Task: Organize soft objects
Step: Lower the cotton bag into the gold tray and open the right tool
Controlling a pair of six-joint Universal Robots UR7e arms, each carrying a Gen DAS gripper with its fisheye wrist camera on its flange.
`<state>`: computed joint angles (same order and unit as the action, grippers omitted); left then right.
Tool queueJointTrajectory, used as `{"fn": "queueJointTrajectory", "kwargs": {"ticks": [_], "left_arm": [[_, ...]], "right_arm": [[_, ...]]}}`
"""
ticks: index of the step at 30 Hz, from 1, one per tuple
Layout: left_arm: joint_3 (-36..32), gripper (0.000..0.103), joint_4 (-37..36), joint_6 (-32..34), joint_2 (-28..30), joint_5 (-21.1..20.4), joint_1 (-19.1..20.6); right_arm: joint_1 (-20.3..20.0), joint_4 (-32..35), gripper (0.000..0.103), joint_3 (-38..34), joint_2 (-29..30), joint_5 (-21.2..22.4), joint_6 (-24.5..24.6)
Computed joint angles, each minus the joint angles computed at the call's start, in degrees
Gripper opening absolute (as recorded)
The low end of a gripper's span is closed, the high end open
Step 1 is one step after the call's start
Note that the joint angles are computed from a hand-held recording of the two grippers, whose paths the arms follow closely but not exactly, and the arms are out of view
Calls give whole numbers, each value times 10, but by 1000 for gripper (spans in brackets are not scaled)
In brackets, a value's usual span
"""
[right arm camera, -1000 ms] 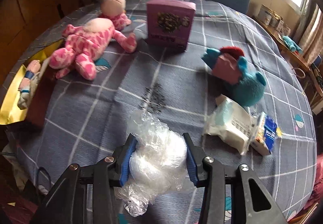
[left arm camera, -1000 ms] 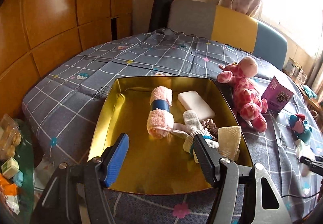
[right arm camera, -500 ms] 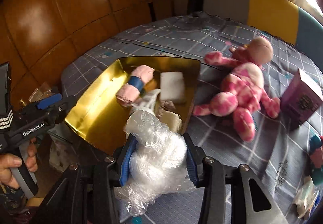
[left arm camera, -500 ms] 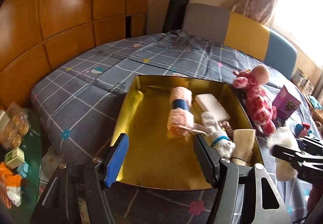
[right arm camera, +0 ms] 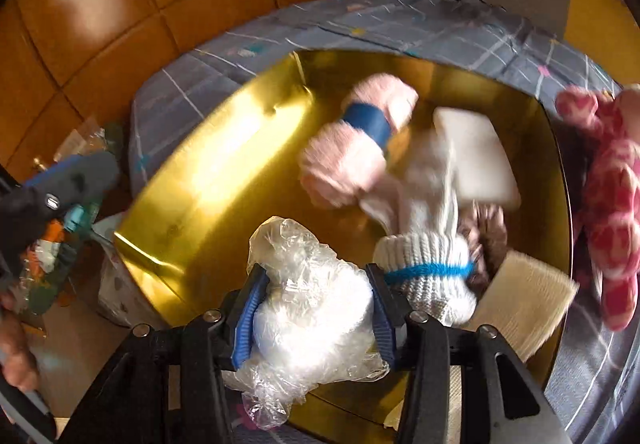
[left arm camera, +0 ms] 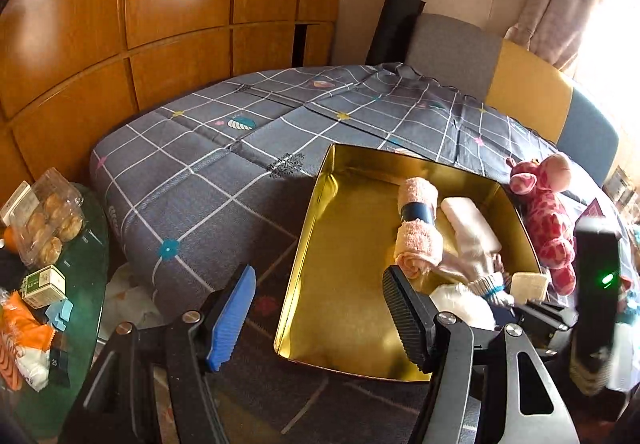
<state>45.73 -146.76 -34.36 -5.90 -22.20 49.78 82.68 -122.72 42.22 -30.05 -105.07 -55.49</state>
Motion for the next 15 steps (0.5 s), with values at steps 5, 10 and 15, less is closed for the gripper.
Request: {"fn": "queueJointTrajectory", "kwargs": {"ticks": [5,10,15], "left_arm": [[-11,67,3,11,9,-4,-1],[-27,69,0,26,19,0,-4],[-34,70,-6,37,25,-1,-8]], "right_arm": [[-6,-26,51,0,1,-29,4],[-13,-23,57,22,-22,-9,21],[-15,-77,65,73,-52,2,12]]}}
